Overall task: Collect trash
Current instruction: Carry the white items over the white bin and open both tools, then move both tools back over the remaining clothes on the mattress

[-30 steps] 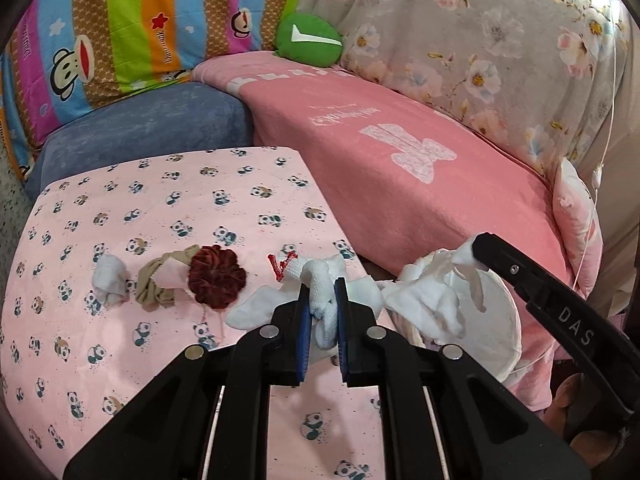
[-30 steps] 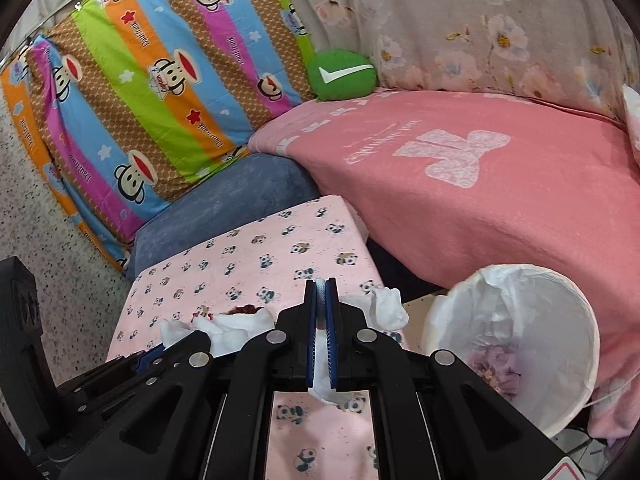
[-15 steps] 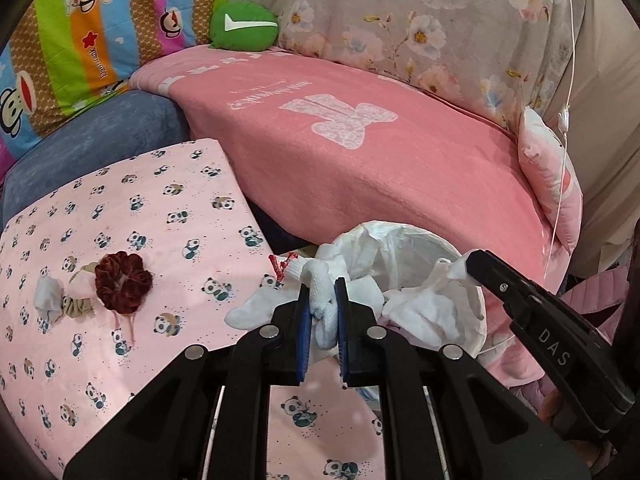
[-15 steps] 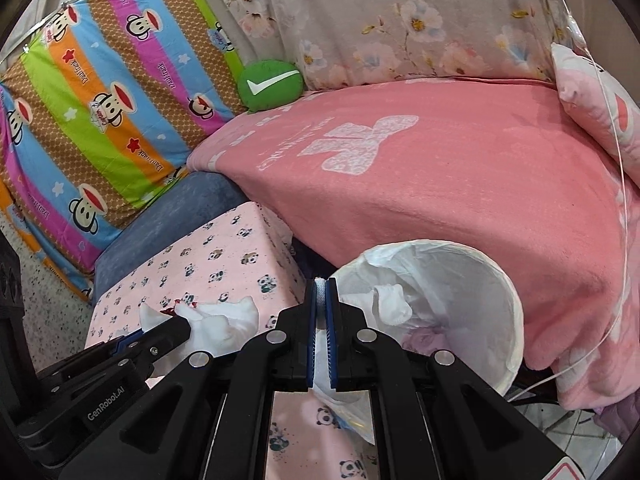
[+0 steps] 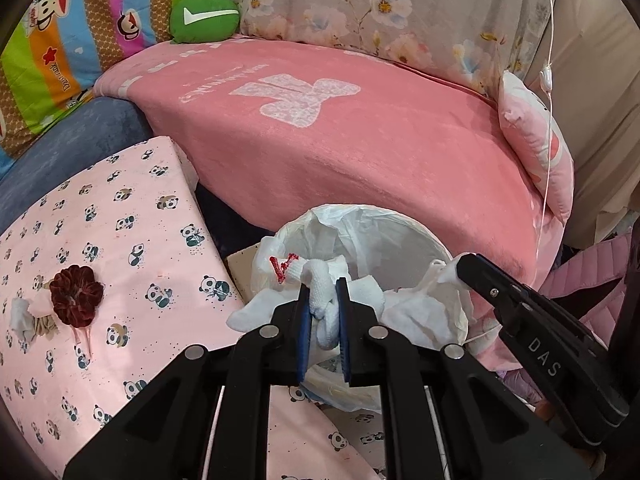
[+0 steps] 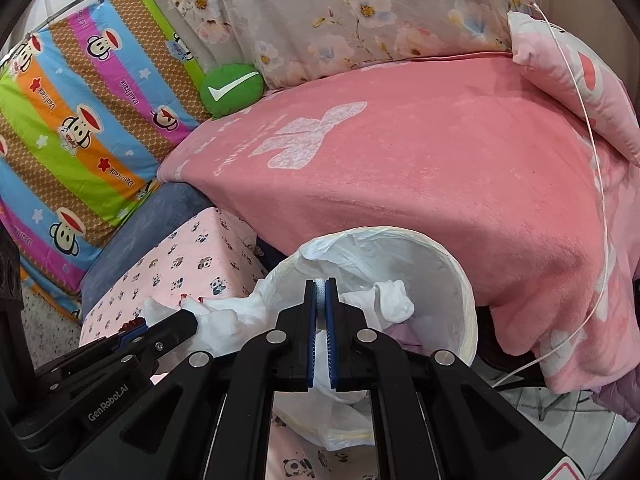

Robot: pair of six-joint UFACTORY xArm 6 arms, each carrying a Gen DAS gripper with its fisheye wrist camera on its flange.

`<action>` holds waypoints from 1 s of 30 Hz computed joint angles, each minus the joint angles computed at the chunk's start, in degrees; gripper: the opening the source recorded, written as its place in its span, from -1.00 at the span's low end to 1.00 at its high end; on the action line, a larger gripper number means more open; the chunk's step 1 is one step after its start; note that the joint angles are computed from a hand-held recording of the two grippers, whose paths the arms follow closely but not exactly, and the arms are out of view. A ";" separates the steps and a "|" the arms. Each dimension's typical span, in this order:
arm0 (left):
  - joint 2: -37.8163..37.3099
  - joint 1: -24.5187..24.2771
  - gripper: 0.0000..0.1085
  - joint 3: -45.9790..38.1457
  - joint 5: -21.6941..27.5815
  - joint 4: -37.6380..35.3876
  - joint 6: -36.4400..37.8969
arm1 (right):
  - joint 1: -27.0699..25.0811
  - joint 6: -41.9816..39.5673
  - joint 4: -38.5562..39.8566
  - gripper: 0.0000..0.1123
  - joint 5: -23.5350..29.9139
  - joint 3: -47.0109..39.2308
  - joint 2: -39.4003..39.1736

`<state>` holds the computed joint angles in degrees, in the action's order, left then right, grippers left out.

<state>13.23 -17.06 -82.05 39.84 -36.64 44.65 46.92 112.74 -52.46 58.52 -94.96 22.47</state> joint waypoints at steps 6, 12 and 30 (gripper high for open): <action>1.37 -0.47 -0.75 -1.58 1.03 0.24 -1.30 | -0.51 0.55 0.22 -0.88 -0.61 1.43 -0.69; 0.15 -0.86 0.34 0.67 -4.25 -1.01 -0.81 | -0.45 0.26 0.57 -0.78 0.59 0.43 0.00; -0.19 2.28 0.36 1.67 -5.59 -1.11 -1.92 | 0.60 -3.56 2.02 -0.49 3.02 -5.86 4.17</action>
<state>13.04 -14.78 -80.38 34.25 -37.76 42.73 47.52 109.18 -50.44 61.54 -100.82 26.63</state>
